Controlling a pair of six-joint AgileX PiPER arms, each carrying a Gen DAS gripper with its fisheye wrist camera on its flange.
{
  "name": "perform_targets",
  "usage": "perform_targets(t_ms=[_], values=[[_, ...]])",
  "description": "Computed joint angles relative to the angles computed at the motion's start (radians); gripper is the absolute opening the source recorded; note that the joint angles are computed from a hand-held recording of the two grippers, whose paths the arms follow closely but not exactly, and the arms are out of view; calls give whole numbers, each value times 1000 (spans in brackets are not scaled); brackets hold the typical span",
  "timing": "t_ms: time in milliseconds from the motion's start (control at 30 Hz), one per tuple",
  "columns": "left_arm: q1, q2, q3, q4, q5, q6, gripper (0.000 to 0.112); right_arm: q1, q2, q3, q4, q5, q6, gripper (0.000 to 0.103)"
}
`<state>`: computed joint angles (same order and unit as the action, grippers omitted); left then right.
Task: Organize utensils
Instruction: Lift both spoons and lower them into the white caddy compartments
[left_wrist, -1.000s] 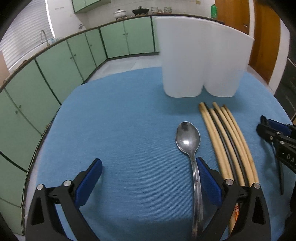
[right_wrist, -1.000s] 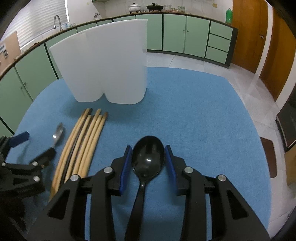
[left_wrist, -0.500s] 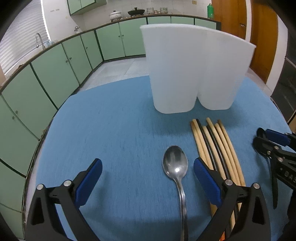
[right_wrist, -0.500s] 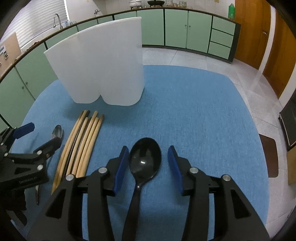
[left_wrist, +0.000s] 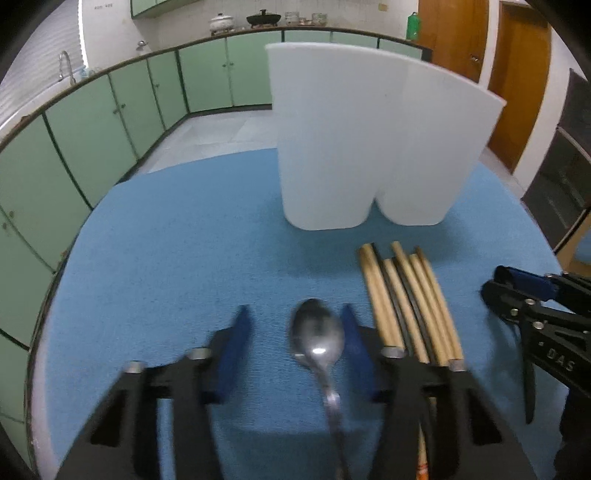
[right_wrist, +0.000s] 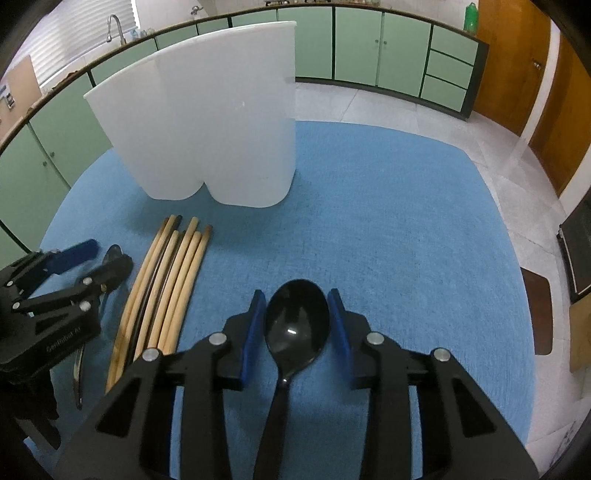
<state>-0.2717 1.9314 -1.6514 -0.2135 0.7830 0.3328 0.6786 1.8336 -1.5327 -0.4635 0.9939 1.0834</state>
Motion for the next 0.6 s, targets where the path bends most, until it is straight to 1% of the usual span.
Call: perform_targets(t_ms=[33, 100, 167, 200, 333, 367, 500, 567, 600], values=[[9, 3, -6, -28, 10, 20, 28, 0, -16, 18, -13, -16, 17, 33], [20, 2, -7, -62, 21, 42, 28, 14, -68, 86, -82, -76, 88, 33], [44, -17, 16, -137, 14, 101, 28, 39, -106, 137, -162, -100, 160, 33], [59, -35, 42, -183, 0, 142, 28, 53, -124, 158, -210, -103, 197, 33], [119, -165, 209, -440, -111, 395, 28, 105, -203, 242, -411, -131, 353, 33], [133, -193, 243, -505, -129, 455, 28, 121, -210, 245, -449, -125, 382, 33], [167, -313, 374, -743, -221, 706, 28, 150, -245, 267, -561, -129, 435, 33], [176, -351, 404, -835, -244, 798, 28, 157, -267, 275, -612, -143, 466, 33], [186, -360, 403, -872, -241, 827, 28, 156, -281, 282, -634, -149, 478, 33]])
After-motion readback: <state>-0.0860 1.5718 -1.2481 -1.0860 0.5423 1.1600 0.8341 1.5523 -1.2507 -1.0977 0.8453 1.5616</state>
